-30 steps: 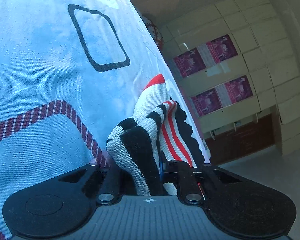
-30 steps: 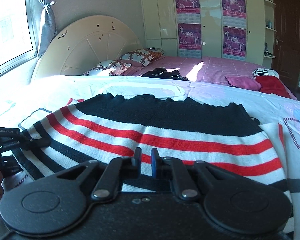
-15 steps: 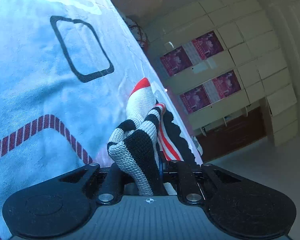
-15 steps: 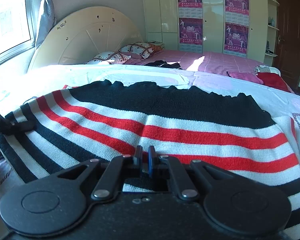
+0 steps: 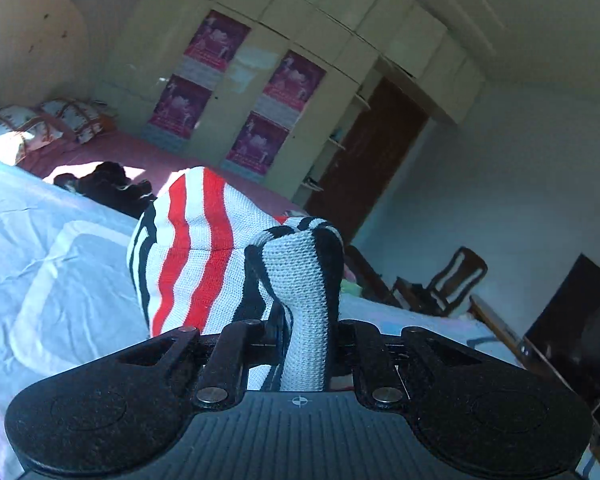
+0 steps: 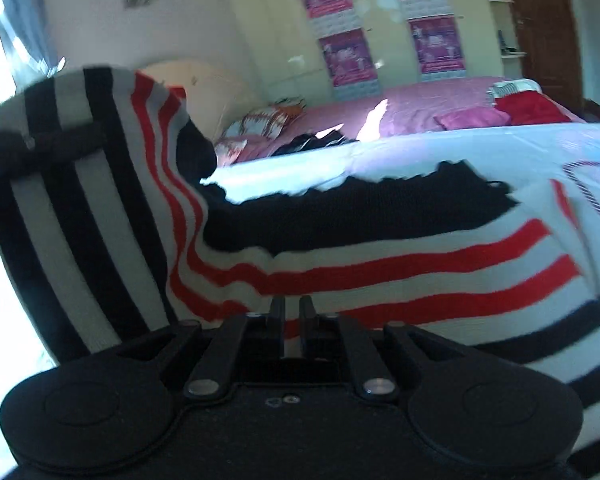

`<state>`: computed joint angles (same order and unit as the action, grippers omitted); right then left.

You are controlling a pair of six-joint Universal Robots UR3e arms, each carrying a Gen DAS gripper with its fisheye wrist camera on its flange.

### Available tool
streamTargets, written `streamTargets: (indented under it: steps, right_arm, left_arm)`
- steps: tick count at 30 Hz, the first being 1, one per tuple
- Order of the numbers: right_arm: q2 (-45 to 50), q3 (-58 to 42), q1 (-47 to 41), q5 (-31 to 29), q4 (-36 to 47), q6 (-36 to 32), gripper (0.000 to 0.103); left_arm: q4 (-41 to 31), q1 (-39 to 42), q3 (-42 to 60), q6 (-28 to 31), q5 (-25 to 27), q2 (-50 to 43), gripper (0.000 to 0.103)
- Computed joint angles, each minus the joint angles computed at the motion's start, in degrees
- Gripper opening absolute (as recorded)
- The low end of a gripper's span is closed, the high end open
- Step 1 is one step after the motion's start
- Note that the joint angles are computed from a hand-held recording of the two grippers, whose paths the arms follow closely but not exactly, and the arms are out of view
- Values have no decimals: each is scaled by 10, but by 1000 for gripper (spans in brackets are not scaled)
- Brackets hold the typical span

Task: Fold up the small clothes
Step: 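Grasp the sweater edge with the left gripper and lift it, then fold the lifted edge over the sweater with the left gripper and release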

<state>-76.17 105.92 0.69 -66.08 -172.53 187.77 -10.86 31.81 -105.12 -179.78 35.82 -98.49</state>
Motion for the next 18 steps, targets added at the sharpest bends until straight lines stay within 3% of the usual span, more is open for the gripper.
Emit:
streamTargets:
  steps: [4,8,10,12,14,16,18]
  right_arm:
    - [-141,137,-125,50,-12,21,9]
    - [-304,251,-285,106,63,3,18]
    - [-375,284,-361,135,120,-15,27]
    - [-434,303,-430,180,196,-48,32]
    - [-476,309,-476,220,262,-76,45]
    - [-514,315,-511,270,324,-109,57]
    - [-511,307,-514,312,365,-131,58]
  left_arm:
    - [-96,-95,91,77,39,-38,14]
    - [-249,-207,178,174,96,-94,15]
    - [-257,-252,179,195,151,-107,34]
    - [-221,-248,116,215,125,-60,80]
    - [-226,-208,61,218,60,5,90]
    - [-244,-165,21,221,32,65,90]
    - [-243,-99,-33,226,7,113,90]
